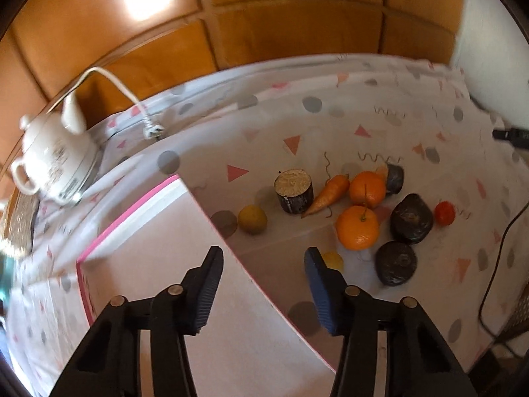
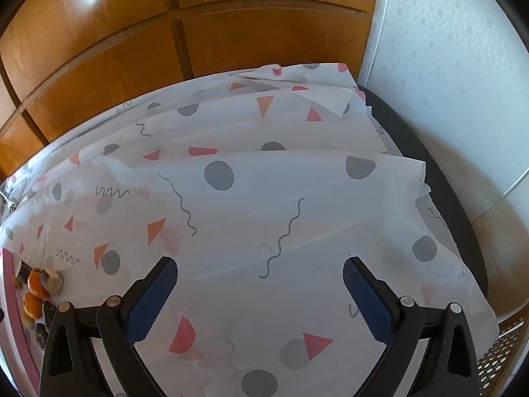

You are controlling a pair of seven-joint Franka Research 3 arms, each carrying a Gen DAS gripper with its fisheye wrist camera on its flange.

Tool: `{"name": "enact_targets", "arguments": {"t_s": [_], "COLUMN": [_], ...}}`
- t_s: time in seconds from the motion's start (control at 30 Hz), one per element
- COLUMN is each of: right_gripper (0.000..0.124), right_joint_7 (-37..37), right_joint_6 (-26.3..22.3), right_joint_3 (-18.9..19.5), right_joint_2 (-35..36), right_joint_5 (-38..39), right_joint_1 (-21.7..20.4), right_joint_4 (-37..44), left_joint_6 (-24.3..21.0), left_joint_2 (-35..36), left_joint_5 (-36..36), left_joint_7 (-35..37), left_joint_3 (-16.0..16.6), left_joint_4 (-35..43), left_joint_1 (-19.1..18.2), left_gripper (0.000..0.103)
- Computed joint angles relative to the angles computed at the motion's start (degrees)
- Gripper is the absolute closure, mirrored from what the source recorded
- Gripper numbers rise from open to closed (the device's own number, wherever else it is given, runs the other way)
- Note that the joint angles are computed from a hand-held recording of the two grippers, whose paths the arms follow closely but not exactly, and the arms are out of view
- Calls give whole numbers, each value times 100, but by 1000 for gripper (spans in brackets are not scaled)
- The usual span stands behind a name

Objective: Organize fruits
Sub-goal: 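Reach the left gripper to the small yellow potato and close on it, then carry the potato with the left gripper into the tray and release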

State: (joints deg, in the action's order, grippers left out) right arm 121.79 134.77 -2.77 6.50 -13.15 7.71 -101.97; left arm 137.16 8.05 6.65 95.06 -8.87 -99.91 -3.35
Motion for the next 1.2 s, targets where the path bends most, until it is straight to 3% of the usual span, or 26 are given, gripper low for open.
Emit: {"name": "enact_targets", "arguments": {"t_s": [0.13,0.37,0.53,0.77,0.97,1.2], "right_gripper": [22,22,22,28,28,28], "right_joint_7": [75,125,201,523,832,835], "right_joint_6": [38,60,46,-197,-275,-327], "right_joint_3": [-12,-18,-33,-101,-127,-105], "right_joint_2": [0,17,11,81,44,65], "right_joint_5": [46,125,145,-20,-95,-51], "right_joint_1": [-15,-30,-50,-75,-133,-155], "right_joint_4": [-8,-7,-18,92,31,33], "left_joint_6": [-533,-1051,-1254,-550,222,793], "left_joint_2": [559,1242,1578,1260,639,-32], "left_joint_5": [146,484,652,410,-223,-705], "left_joint_7": [335,519,506,204,-109,-760], "left_joint_3": [-25,-6,26,-6,-80,12], "left_joint_4": [727,1589,1930,1349,554,-196], "left_joint_1": [-32,-141,-209,-53,154,240], "left_gripper": [56,60,75,76,76,76]}}
